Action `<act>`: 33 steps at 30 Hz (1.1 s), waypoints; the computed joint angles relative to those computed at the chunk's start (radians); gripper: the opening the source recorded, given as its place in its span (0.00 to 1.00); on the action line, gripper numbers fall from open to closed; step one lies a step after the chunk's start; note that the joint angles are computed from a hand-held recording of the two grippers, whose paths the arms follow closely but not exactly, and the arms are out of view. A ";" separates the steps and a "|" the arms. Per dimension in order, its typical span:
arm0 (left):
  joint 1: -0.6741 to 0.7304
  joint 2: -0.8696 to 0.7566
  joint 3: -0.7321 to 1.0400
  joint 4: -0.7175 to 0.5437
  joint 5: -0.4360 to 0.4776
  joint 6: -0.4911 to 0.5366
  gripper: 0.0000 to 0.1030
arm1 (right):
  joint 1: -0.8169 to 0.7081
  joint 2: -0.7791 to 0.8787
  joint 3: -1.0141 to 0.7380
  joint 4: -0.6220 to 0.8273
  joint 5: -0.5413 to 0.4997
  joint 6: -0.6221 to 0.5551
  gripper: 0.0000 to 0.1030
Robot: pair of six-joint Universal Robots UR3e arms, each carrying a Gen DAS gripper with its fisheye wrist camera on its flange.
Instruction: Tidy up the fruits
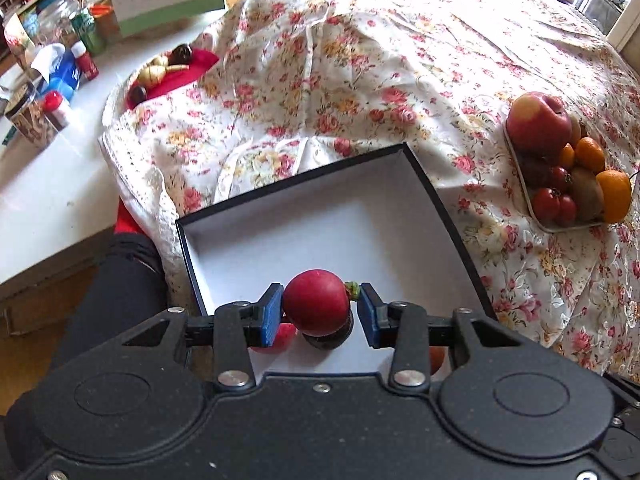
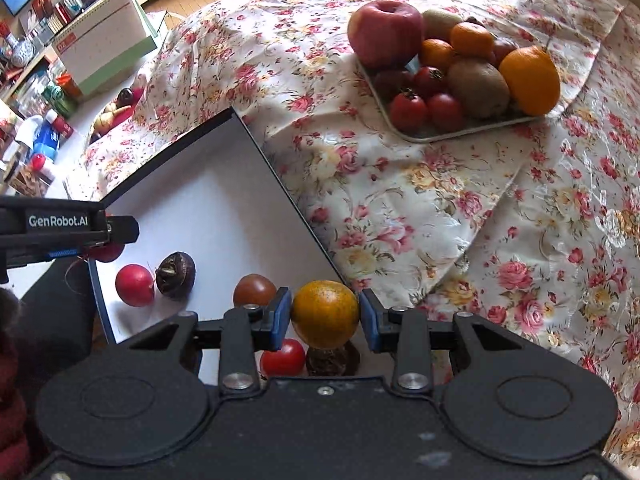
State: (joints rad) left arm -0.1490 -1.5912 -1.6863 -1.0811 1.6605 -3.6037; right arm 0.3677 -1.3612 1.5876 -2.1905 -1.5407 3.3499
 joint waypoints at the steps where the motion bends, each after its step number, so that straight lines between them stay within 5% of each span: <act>1: 0.002 0.000 -0.002 -0.005 -0.006 -0.003 0.47 | 0.003 -0.002 0.004 -0.007 -0.010 -0.001 0.37; 18: -0.013 0.039 -0.037 -0.016 -0.035 0.033 0.47 | -0.010 -0.093 0.112 -0.092 0.013 -0.012 0.38; 33: -0.244 0.112 -0.177 0.034 0.086 -0.121 0.47 | -0.042 -0.329 0.316 -0.058 0.024 -0.077 0.38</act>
State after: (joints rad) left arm -0.3926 -1.4792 -1.8635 -1.0471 1.7463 -3.7246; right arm 0.3259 -1.6902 1.9032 -2.2487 -1.5170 3.2732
